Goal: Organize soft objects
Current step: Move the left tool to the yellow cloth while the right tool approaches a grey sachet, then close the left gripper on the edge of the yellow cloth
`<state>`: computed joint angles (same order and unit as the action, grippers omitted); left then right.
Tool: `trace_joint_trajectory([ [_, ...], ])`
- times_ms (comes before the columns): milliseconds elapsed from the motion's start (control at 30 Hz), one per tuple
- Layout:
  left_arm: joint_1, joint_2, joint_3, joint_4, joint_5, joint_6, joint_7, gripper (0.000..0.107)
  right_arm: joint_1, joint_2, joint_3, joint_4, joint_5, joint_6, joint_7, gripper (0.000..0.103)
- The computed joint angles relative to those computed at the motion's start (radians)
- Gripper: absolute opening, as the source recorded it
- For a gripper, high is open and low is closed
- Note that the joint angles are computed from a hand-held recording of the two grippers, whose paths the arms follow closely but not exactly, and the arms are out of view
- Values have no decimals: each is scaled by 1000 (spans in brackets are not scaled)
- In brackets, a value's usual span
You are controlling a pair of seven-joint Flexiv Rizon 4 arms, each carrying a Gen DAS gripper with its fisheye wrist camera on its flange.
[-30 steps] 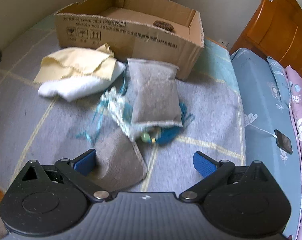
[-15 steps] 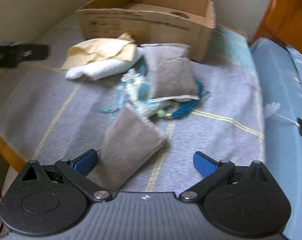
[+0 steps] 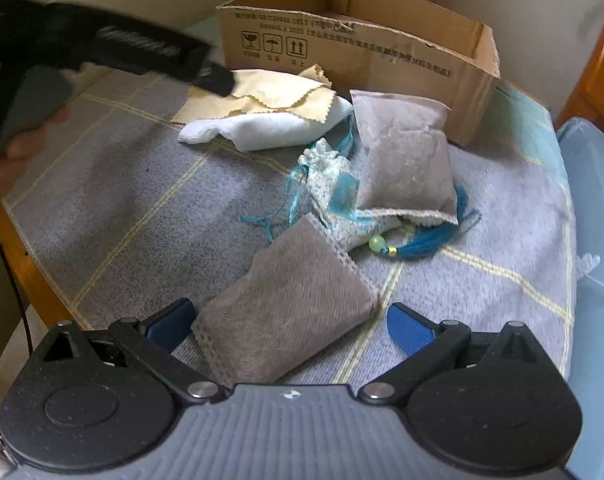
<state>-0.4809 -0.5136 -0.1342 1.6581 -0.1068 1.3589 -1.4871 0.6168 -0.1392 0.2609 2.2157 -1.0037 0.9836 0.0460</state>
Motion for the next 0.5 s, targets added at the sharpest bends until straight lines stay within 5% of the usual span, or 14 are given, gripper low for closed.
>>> trace_joint_trajectory([
  [233,19,-81,-36,-101,-54,-123,18,102,-15,3,-12,16,-63,37,16,103],
  [400,65,-88,-125,-76,-134,-77,88,99,-24,2,-17,22,-102,51,37,103],
  [500,18,-90,-71,-99,-103,-87,77,80,-26,0,-18,20,-112,51,44,103],
])
